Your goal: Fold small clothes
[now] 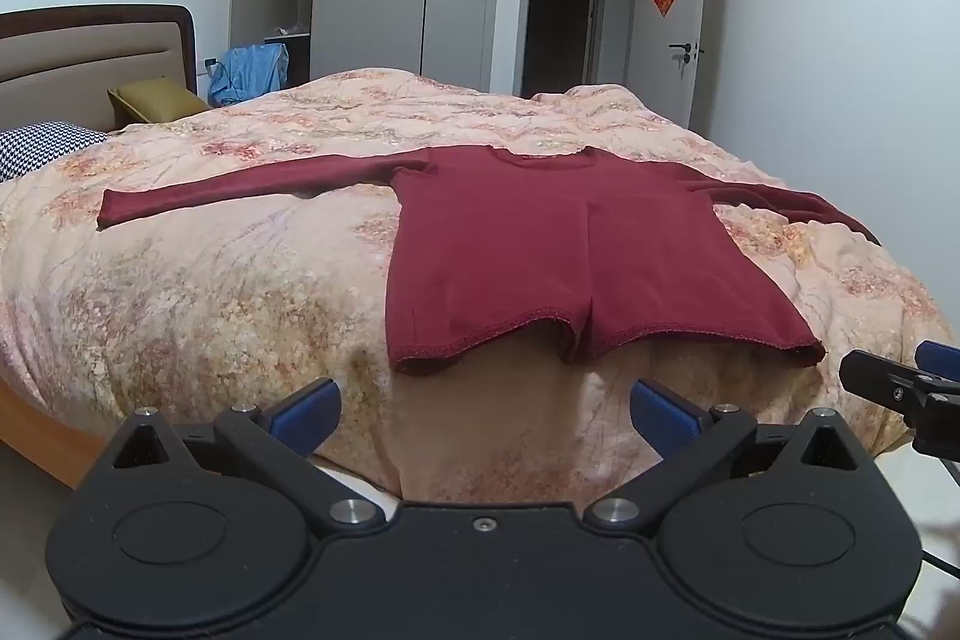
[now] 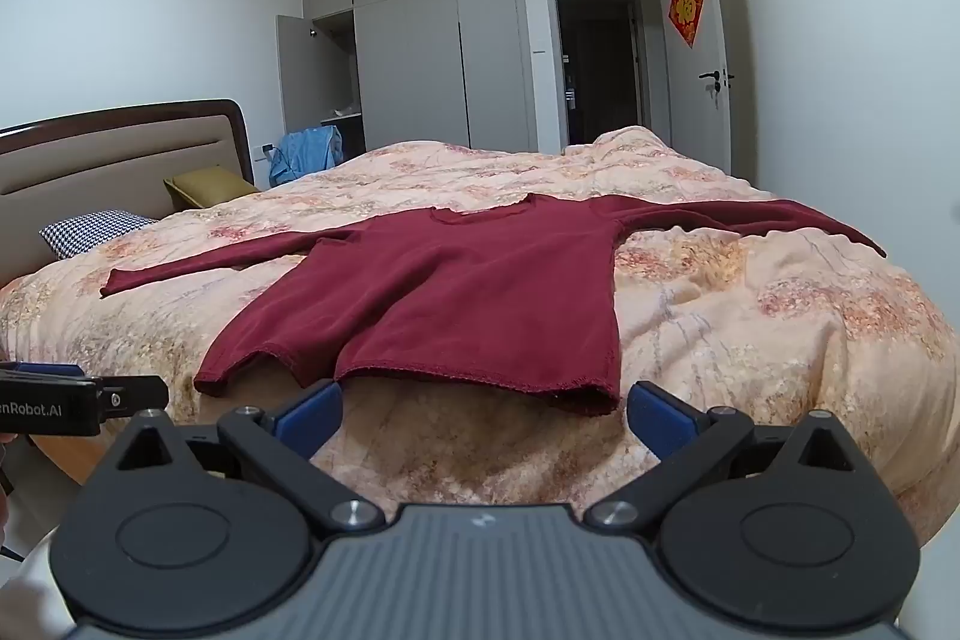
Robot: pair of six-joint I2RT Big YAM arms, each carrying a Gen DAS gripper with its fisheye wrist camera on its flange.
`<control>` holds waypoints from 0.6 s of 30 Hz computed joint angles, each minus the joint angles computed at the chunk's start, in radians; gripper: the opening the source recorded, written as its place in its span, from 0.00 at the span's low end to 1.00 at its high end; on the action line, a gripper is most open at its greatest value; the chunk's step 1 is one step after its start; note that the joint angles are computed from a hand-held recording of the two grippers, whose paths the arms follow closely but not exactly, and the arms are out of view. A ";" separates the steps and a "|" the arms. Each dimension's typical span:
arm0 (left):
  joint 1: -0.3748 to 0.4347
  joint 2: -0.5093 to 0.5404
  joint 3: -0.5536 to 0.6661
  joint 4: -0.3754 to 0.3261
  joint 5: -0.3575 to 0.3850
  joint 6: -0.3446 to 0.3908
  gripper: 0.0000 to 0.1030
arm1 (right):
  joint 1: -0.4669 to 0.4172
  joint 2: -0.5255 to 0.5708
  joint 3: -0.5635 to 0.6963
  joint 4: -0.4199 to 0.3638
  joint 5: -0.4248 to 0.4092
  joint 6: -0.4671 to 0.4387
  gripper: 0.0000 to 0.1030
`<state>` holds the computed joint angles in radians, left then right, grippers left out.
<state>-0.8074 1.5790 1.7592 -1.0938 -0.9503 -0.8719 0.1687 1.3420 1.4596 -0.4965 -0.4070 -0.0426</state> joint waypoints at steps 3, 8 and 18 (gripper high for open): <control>0.000 0.002 0.001 0.000 0.000 0.004 0.99 | -0.001 0.000 0.001 -0.002 -0.002 0.003 1.00; 0.000 -0.001 -0.002 0.005 -0.002 0.002 0.99 | -0.002 -0.001 0.000 -0.001 -0.003 0.002 1.00; 0.000 -0.001 -0.002 0.004 -0.003 0.002 0.99 | -0.003 -0.001 -0.002 0.002 -0.006 0.004 1.00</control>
